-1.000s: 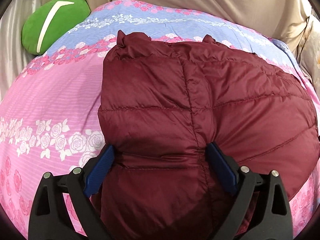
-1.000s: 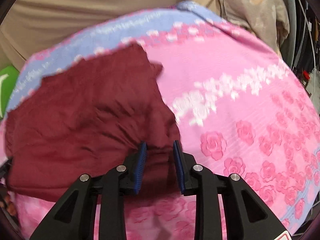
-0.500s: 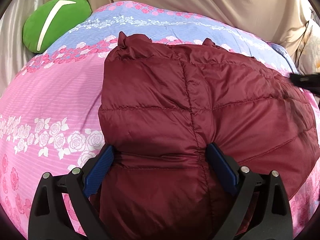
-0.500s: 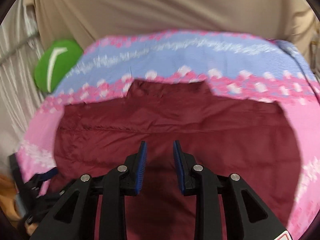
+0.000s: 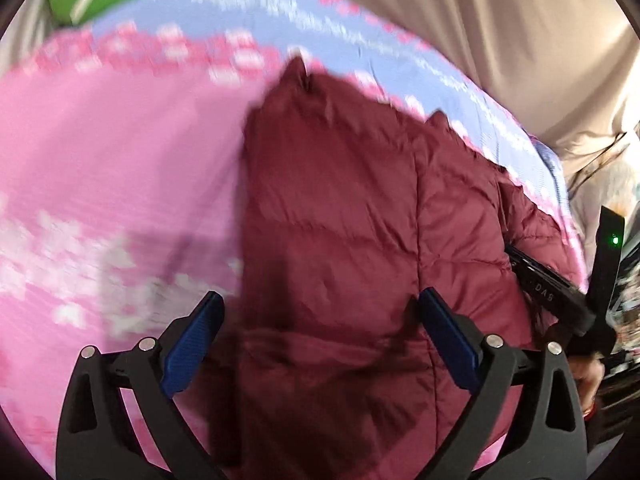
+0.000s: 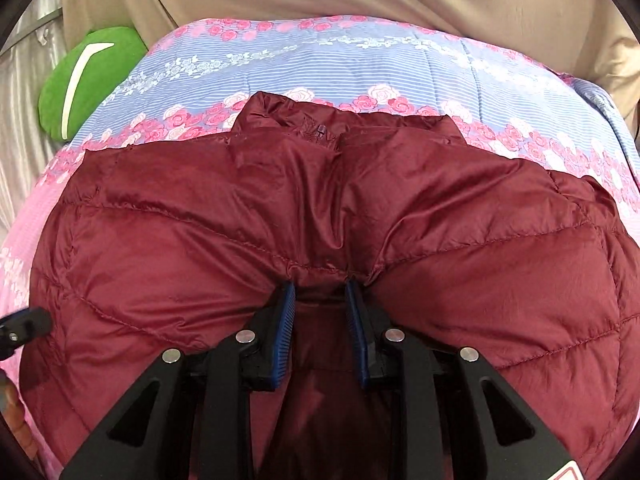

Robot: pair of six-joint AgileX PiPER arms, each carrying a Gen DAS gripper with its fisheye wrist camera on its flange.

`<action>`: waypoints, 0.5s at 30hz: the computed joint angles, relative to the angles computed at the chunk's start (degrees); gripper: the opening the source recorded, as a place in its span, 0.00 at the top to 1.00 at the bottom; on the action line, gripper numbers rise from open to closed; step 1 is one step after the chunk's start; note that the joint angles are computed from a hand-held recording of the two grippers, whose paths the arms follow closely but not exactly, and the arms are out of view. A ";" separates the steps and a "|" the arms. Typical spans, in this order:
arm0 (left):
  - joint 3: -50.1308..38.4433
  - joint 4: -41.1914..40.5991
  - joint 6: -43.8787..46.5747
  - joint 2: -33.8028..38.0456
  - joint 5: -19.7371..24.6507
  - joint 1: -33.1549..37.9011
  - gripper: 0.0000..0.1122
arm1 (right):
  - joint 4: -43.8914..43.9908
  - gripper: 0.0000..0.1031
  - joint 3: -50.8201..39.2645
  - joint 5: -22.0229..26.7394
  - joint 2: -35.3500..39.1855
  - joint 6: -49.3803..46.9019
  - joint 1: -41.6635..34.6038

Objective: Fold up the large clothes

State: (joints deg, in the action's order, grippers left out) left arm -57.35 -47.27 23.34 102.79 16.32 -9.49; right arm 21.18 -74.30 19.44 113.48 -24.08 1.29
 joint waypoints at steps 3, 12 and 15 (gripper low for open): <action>-0.62 3.25 -1.22 0.66 -2.20 -2.97 0.15 | 1.45 0.77 1.27 -1.59 -0.41 -1.56 0.14; -3.31 10.84 -10.88 -1.30 -2.95 -6.29 0.80 | 11.38 0.76 1.57 -0.95 -0.27 -11.62 -1.36; -3.81 22.00 -21.75 -4.21 -3.88 -9.09 0.86 | 13.03 0.76 0.43 3.86 -1.18 -12.12 -3.08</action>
